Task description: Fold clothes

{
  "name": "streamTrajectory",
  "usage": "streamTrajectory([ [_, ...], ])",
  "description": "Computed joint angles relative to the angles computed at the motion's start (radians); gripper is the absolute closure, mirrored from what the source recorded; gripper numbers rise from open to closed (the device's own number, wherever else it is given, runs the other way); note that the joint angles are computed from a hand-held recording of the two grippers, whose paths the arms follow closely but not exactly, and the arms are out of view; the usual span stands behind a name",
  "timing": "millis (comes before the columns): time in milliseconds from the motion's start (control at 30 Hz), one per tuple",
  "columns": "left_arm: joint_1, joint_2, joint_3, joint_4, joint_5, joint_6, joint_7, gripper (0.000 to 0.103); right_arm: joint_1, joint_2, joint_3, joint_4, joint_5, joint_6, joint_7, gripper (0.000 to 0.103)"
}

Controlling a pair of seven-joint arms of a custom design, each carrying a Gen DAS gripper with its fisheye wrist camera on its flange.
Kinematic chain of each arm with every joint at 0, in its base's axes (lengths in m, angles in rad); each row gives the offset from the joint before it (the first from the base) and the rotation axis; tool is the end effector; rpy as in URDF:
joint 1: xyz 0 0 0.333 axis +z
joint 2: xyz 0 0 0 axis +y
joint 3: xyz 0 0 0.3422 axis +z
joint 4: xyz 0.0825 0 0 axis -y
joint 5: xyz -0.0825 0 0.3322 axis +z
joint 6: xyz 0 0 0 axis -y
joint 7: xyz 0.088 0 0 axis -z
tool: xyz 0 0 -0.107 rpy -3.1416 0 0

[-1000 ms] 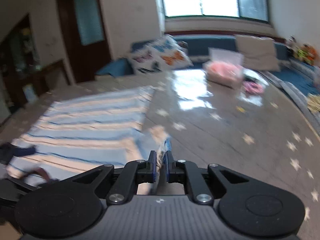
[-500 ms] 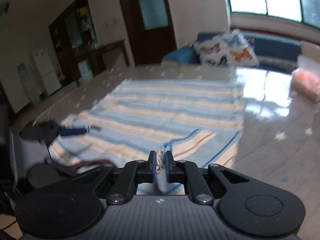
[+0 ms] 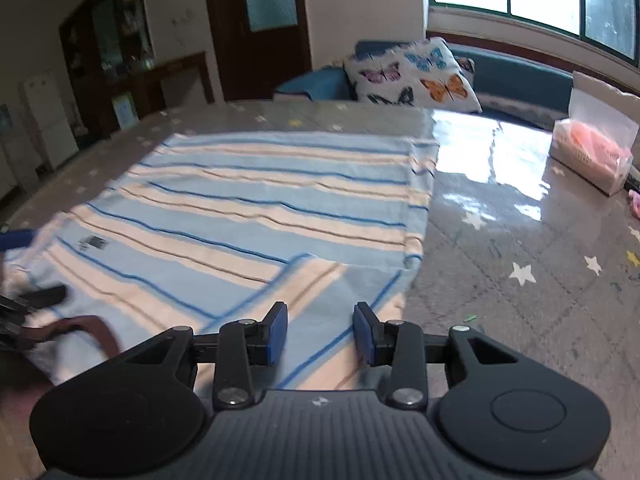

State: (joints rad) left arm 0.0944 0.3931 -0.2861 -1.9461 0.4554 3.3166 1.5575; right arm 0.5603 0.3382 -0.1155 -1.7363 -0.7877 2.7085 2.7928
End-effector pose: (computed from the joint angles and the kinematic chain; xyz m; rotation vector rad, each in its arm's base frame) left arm 0.6175 -0.1393 0.4648 -1.0879 2.0380 -0.9167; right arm 0.5723 0.3119 0.4975 -1.6028 1.8387 -0.7010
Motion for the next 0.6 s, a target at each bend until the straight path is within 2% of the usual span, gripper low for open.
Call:
streamTrajectory([
  [100,-0.087,-0.017,0.133,-0.002,-0.037,0.005,-0.037,0.004,0.0,0.012,0.002,0.018,-0.009,-0.002,-0.029,0.05],
  [133,-0.108,-0.02,0.169,0.0,-0.05,0.002,-0.05,0.004,0.007,0.015,-0.001,0.026,-0.016,-0.007,-0.03,0.05],
  [233,-0.218,-0.017,0.333,0.011,-0.096,-0.002,-0.097,0.005,0.014,0.03,-0.001,0.048,-0.018,-0.004,-0.053,0.043],
  [300,-0.233,-0.009,0.376,0.027,-0.115,-0.027,-0.126,0.005,0.012,0.039,0.005,0.054,0.005,-0.015,-0.081,0.041],
  [367,-0.219,0.0,0.389,0.051,-0.127,-0.064,-0.159,0.01,0.029,0.042,-0.01,0.054,-0.013,-0.019,-0.066,0.04],
  [433,-0.188,0.008,0.38,0.075,-0.134,-0.104,-0.195,0.014,0.033,0.042,-0.01,0.062,-0.011,-0.033,-0.072,0.032],
  [500,-0.135,0.019,0.343,0.108,-0.147,-0.16,-0.224,0.021,0.029,0.041,-0.003,0.065,0.0,-0.037,-0.09,0.03],
  [600,-0.035,0.03,0.253,0.135,-0.178,-0.211,-0.236,0.029,0.031,0.047,0.002,0.079,0.008,-0.054,-0.12,0.03],
])
